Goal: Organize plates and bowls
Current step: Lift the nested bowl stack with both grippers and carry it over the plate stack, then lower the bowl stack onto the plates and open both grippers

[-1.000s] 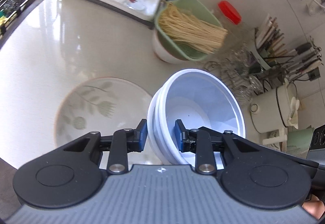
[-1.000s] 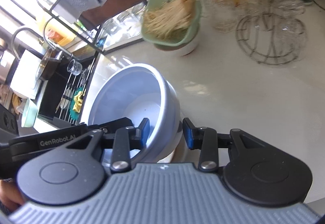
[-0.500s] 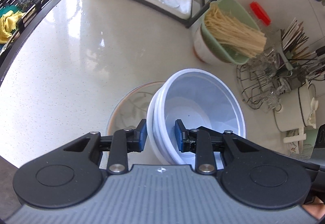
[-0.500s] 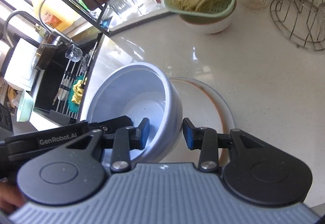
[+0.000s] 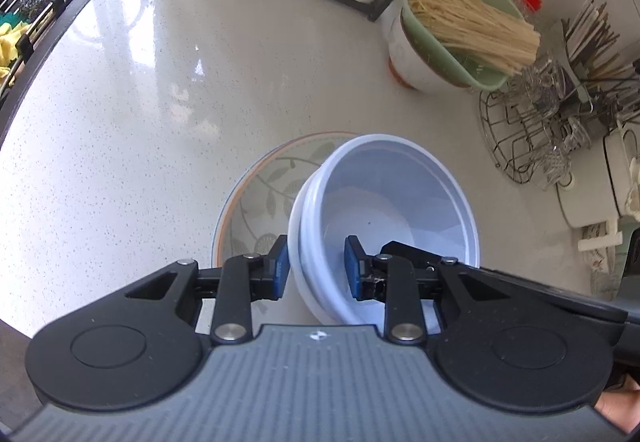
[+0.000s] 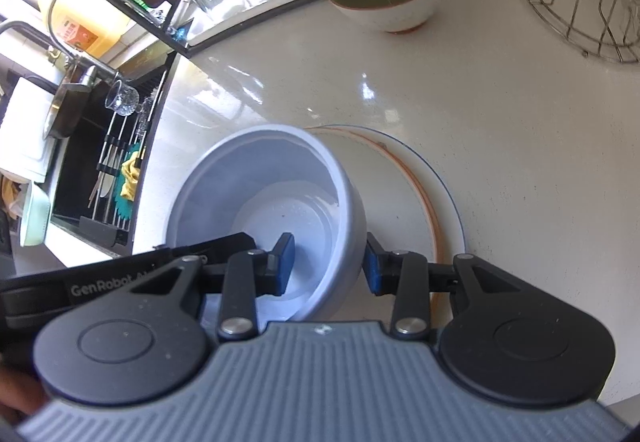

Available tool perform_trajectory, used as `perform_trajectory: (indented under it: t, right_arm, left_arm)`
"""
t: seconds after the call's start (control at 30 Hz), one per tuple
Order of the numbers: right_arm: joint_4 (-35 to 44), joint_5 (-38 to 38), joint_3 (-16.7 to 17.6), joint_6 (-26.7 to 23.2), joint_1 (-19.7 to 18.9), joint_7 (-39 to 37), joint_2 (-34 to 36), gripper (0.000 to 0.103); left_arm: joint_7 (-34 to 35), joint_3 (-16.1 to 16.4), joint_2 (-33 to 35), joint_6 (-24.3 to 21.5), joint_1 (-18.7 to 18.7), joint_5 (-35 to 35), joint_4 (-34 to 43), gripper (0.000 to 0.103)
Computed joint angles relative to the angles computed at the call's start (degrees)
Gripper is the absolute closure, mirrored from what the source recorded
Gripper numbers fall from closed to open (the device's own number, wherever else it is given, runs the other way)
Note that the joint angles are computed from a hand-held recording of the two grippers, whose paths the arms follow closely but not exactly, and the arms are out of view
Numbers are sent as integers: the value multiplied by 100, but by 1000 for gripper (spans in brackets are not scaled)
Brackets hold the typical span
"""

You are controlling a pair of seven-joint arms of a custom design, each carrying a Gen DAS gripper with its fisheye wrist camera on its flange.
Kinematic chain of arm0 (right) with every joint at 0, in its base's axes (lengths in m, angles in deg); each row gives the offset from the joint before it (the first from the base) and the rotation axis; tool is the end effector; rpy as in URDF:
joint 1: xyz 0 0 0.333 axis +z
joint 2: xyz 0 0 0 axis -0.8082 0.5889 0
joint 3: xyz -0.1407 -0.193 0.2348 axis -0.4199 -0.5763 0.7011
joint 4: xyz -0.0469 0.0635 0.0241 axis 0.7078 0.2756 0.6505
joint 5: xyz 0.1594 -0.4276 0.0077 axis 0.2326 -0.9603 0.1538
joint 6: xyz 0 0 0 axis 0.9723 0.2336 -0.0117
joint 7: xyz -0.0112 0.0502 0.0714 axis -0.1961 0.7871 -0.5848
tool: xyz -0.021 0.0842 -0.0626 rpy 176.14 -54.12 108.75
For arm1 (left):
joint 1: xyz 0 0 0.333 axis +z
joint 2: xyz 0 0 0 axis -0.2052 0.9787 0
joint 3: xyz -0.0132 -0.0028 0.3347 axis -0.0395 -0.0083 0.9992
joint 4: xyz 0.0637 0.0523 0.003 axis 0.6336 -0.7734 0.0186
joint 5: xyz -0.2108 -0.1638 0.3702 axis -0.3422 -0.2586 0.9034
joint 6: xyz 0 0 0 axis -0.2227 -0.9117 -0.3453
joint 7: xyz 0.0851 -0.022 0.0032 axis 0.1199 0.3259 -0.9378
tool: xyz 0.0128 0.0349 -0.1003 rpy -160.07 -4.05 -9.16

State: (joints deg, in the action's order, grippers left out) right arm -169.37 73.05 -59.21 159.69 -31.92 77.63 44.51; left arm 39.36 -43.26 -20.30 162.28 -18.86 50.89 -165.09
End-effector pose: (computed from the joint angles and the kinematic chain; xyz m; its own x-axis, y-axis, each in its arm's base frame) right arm 0.5598 0.3168 0.5042 0.4895 -0.7809 -0.3881 -0.8580 -0.3519 -0.3741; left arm 0.4702 -0.1998 0.4703 0.5038 -0.7710 0.3896 -0.7271 -0.6220 -0.2905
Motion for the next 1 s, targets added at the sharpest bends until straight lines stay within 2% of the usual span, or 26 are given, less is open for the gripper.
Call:
perform_trajectory:
  t: [0.13, 0.2, 0.27, 0.3, 0.4, 0.6, 0.87, 1.0]
  right_arm:
    - [9, -113, 4, -53, 2, -64, 0, 63]
    - [-53, -16, -10, -28, -6, -130, -62, 63]
    - [-111, 28, -29, 17, -11, -138, -128, 59]
    - [-152, 113, -45, 57, -12, -183, -171, 55]
    - [-230, 312, -90, 134, -3, -346, -267, 55]
    - [-429, 633, -211, 155, 28, -720, -577, 55]
    - [-754, 1172, -471, 234, 158, -1450, -1209, 54]
    - [-1022, 1445, -645, 377, 272, -1929, -1652, 54]
  left_arm:
    - [-57, -36, -53, -139, -11, 65, -4, 71]
    - [-60, -37, -125, -135, -28, 62, -48, 67]
    - [-62, -29, -167, -312, -41, 47, -25, 61]
    - [-112, -35, -214, -351, -37, 35, -42, 61]
    - [-254, -64, -415, -342, -18, 20, -135, 61]
    - [-639, -316, -871, -600, 130, 390, -117, 61]
    - [-1215, -825, -1573, -1202, 301, 1162, 135, 61]
    - [-1508, -1065, -1788, -1619, 244, 1402, 297, 61]
